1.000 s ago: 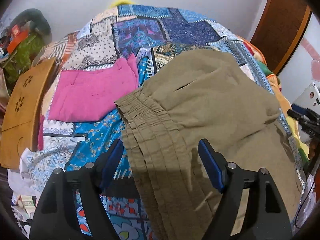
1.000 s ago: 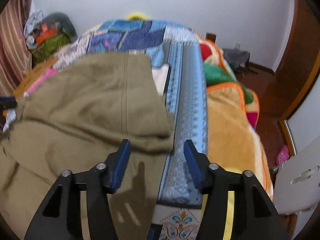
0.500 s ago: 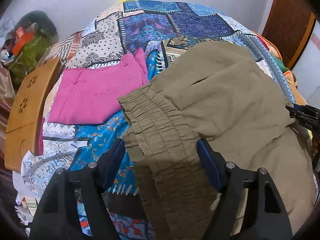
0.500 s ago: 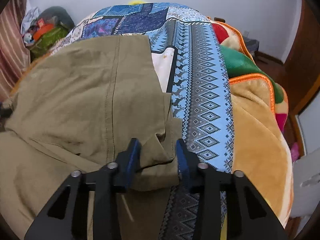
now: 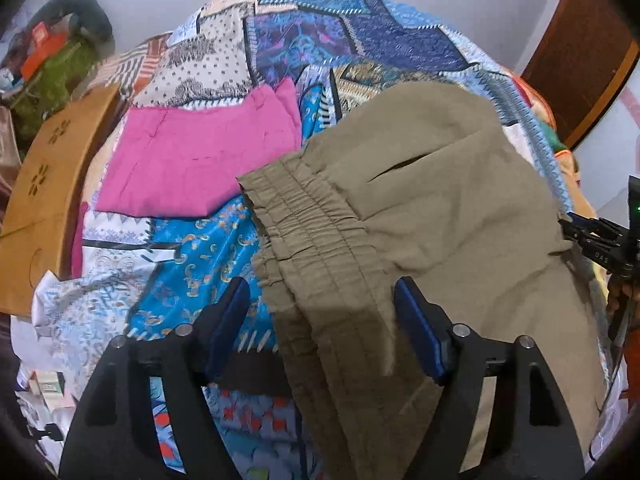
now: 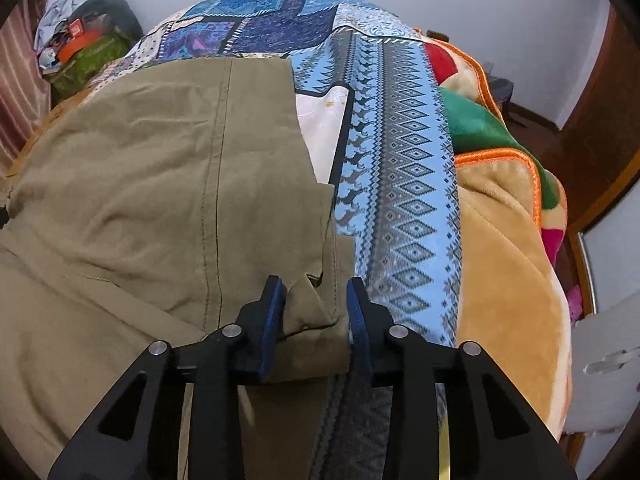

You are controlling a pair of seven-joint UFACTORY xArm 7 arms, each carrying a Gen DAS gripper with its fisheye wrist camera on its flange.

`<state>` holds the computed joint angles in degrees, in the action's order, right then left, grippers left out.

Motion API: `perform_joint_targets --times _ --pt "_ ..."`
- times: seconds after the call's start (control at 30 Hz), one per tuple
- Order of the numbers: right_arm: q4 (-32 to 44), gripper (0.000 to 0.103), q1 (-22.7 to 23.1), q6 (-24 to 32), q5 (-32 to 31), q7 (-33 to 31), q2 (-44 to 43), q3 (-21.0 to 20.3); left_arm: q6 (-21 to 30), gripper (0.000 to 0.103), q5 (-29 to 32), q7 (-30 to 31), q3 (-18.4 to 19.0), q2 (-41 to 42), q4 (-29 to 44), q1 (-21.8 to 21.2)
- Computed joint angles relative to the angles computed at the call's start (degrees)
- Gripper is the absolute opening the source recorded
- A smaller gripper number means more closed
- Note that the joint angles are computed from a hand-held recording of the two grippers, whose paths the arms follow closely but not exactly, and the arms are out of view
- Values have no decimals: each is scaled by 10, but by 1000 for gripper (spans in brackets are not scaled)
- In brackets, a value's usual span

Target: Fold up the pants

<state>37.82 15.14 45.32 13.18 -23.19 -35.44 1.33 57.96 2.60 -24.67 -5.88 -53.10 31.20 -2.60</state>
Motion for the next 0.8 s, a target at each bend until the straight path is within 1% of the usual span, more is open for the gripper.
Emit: perform_joint_targets --times 0.03,0.1,0.17,0.2,0.23,0.27,0.3,0.33,0.4,0.47,0.63,0.7,0.8 --pt "4 36 -3 11 -6 1 -4 1 8 76 8 1 -5 -6 7 3" --pt "13 39 -8 36 -19 1 -18 2 11 78 18 14 -2 -15 19 2" --pt "21 40 -6 44 -18 -6 -28 -1 8 82 30 20 -3 -14 30 10" --pt "28 43 -3 45 -14 -11 -32 -3 1 84 41 22 -5 -8 37 19" --pt "34 52 -1 44 -12 -13 -32 -4 -4 85 49 24 -5 -2 41 26" --pt "41 57 -1 38 -10 -13 -31 -3 -13 85 57 25 -5 11 46 34" --pt "47 66 0 27 -8 -12 -29 0 -19 85 60 26 -2 20 49 38" --pt "53 72 2 12 -5 -12 -25 2 -29 85 62 29 4 35 52 42" --pt "68 75 9 -18 3 -13 -8 3 -46 85 58 34 17 66 57 47" --pt "83 75 15 -38 10 -8 15 7 -59 85 55 40 25 94 60 52" --pt "116 75 29 -109 22 7 93 21 -91 85 50 51 38 162 60 61" --pt "138 75 32 -130 22 11 139 26 -108 85 43 57 45 180 54 61" --pt "160 74 34 -147 21 19 186 33 -135 85 26 70 57 195 44 58"
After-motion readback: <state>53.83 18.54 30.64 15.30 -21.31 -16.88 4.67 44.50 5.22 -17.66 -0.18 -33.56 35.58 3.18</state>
